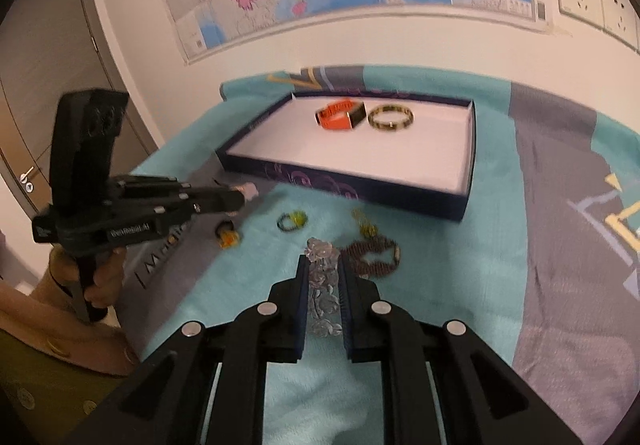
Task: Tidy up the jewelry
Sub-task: 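Carry the pink ring and crystal bracelet into the tray with both tools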
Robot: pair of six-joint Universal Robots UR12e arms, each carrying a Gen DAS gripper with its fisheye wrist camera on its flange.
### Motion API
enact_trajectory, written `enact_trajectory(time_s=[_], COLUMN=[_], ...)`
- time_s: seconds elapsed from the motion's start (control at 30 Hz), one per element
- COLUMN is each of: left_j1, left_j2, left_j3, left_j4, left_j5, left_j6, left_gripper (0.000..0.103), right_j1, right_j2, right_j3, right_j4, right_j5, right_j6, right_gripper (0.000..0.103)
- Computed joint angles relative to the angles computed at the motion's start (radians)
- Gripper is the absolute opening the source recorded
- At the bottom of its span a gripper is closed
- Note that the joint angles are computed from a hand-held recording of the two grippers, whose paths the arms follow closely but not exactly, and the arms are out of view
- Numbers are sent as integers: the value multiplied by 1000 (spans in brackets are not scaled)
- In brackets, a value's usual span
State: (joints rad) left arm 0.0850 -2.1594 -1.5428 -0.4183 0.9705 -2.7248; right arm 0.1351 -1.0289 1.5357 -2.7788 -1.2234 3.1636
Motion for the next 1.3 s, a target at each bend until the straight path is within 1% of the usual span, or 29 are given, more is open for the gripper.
enact_trajectory(time_s=[0.2,0.53,0.73,1.07,1.3], left_j1=[0,-6,-11,-22,-31], left_j2=[-1,-22,-49,-106,-151], left_j3=[10,61,113,208,279], left_j4=[20,45,40,8,-33], left_j5=[-1,11,22,68,102], left_j6=[-8,-27,-41,-66,-86], left_gripper=[4,3,4,4,4], right_j1=[-2,-4,-5,-4,0], right_j2=[13,57,91,155,210], right_j3=[-30,-111,-174,-283,-369], right_j4=[-36,-37,-21,20,84], right_j5=[11,-5,-26,-45,-46], right_j6=[-3,-29,-50,-78,-91], right_gripper=[12,12,12,12,12])
